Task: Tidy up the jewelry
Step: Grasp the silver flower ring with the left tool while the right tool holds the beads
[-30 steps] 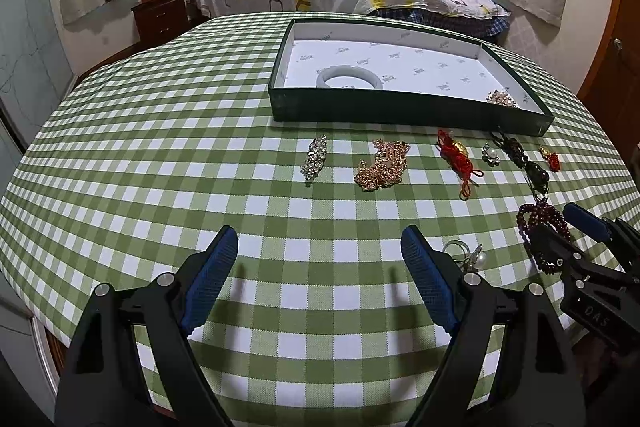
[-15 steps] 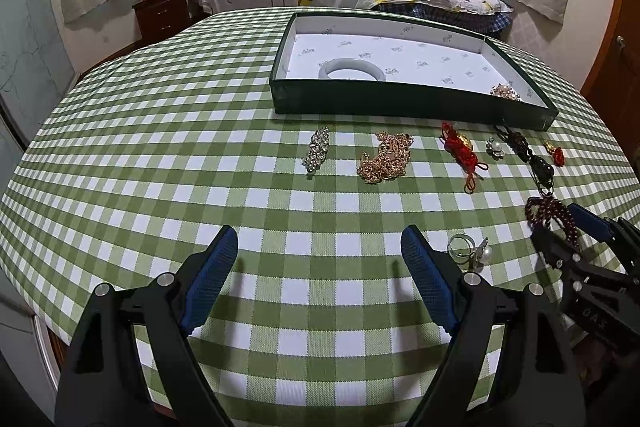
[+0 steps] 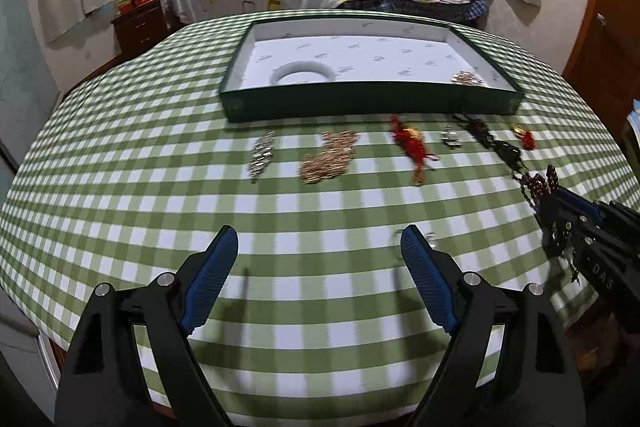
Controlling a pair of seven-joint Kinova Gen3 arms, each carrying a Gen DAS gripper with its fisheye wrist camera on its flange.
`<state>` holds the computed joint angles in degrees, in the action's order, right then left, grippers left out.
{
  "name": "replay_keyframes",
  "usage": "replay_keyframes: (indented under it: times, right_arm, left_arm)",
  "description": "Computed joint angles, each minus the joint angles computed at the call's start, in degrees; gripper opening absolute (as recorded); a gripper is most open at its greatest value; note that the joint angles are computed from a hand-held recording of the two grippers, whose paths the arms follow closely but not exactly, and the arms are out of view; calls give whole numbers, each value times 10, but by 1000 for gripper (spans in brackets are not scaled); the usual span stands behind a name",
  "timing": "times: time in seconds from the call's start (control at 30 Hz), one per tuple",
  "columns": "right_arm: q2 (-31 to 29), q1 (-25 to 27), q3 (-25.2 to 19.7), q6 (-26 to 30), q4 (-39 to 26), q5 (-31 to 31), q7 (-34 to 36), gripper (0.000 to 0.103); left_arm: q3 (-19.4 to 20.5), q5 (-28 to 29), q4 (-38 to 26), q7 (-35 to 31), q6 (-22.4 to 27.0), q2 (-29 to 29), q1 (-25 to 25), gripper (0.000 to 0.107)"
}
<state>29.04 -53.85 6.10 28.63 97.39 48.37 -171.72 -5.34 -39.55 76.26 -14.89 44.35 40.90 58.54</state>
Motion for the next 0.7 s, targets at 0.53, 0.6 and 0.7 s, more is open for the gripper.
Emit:
replay_keyframes:
  times: [0.53,0.6,0.7]
  right_arm:
    - [-25,6,28,-72,64,46,-94,17]
    - [-25,5,30,-74,65,45,-94,17]
    - [-26,4,31,-76,65,41,-90,17]
  left_arm:
    - [15,67,-85,-124,25,49,-6,38]
    - [11,66,-84,-127,27,49,-3,38]
    - [11,66,-78,-129,19,46,-4,36]
